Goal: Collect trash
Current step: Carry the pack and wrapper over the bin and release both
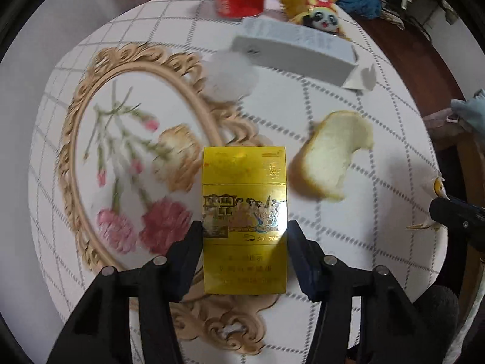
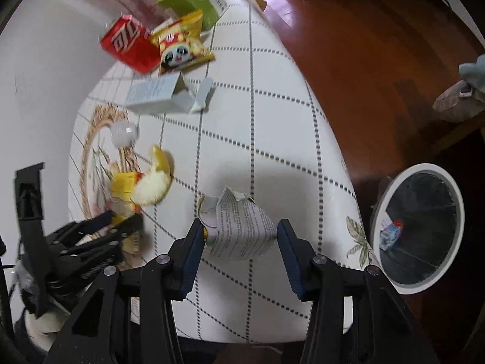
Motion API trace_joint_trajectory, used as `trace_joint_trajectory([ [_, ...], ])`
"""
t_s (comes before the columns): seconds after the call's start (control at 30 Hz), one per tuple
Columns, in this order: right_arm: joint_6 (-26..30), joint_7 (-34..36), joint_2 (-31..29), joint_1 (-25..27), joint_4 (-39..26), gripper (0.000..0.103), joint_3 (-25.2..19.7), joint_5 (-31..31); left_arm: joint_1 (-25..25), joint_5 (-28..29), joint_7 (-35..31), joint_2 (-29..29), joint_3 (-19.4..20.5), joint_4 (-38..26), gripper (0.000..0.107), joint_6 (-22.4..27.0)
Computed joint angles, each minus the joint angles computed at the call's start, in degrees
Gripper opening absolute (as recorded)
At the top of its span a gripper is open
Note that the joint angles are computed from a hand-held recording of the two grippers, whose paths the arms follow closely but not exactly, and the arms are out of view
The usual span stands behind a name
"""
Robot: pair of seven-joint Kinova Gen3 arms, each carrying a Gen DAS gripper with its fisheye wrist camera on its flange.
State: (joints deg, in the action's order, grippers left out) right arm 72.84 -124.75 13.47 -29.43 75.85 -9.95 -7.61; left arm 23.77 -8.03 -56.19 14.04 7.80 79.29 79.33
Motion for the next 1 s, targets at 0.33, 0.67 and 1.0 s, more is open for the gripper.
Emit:
trace_joint_trajectory([
  [0.33, 2.3, -1.6, 2.9, -2.2, -2.1, 0.051, 0.2, 2.4, -3.0, 1.0, -2.2, 0.4, -1.0, -0.3, 0.058, -0.3],
  [0.67, 1.9, -2.6, 3.3, -3.4, -2.3, 0.05, 0.4, 3.7, 0.6, -2.7, 2.0, -1.0, -0.3, 0.0, 0.052, -0.1],
  [1.0, 1.1, -2.9, -3.0, -2.9, -2.2, 0.05, 0.1, 6.0, 6.9, -12.2, 9.3, -5.4, 3.4, -8.6, 0.052, 7.7],
])
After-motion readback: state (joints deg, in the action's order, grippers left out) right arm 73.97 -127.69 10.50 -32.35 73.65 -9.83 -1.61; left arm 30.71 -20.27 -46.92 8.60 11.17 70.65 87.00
